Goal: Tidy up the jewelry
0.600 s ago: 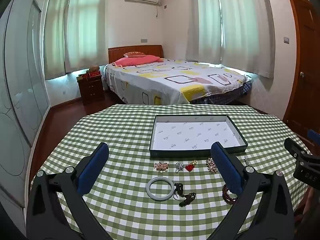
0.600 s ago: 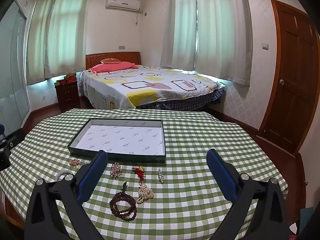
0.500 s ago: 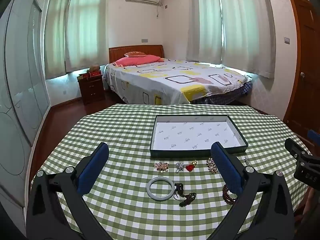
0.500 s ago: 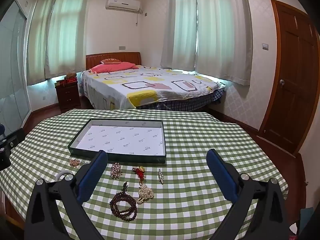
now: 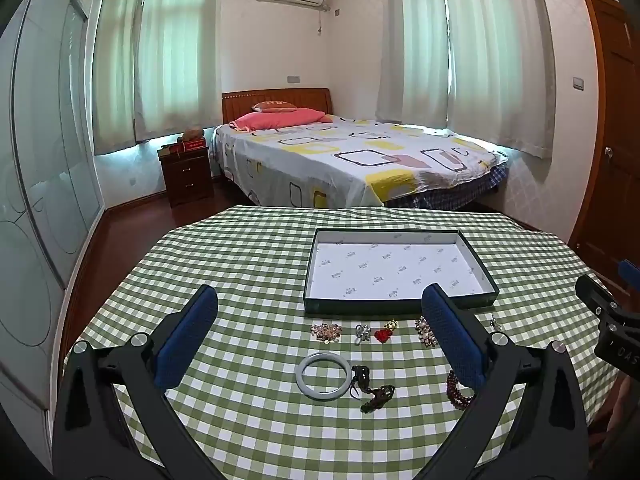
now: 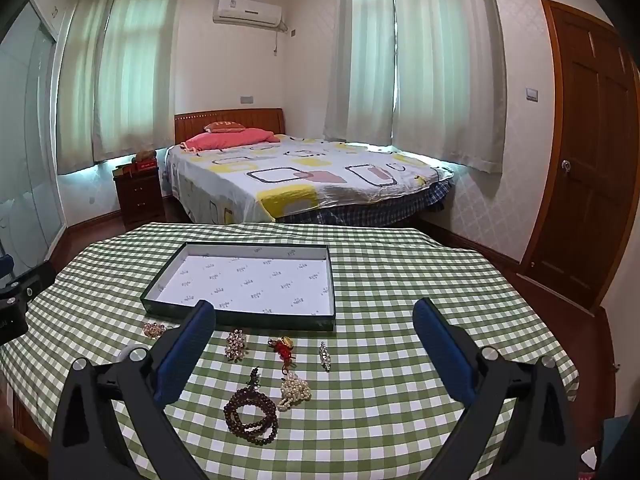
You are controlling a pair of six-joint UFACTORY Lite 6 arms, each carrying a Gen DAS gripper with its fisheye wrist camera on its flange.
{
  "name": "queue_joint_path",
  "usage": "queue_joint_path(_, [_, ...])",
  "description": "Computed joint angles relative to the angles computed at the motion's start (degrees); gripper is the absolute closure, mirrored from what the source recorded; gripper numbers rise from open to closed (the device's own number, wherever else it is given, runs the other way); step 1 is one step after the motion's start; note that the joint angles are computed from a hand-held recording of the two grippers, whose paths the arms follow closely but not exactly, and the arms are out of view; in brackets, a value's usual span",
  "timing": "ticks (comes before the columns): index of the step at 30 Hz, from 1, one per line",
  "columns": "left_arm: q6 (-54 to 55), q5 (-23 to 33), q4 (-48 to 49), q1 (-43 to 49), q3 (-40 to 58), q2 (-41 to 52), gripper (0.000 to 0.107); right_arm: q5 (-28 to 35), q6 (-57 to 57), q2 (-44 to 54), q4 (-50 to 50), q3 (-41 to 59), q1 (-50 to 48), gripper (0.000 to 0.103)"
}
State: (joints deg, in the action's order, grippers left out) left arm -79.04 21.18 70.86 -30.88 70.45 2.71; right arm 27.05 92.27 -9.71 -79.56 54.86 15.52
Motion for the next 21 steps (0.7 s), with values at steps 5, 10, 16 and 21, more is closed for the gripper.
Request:
queue_joint_path(5, [0.4,0.0,-0.6,0.1,0.0,0.0,0.008,0.0,-0.5,-0.1,0.4,0.3,0.0,0.006])
queue_joint_path(10, [0.3,-0.1,-0.7,0.2,0.0,0.0,0.008,0.0,-1.4,0.3,0.9,1.1,-0.1,0.006])
queue_joint_path(16, [0.3,-0.1,-0.8,0.4,0.2,0.0,0.008,0.1,-2.0,0.0,1.4,1.3,0.0,0.006])
queue_joint_path(21, [0.6,0.0,-1.2,0.4,0.1,-0.1,0.008,0.3,-1.8,0.1,1.0,1.3,0.2,0.006])
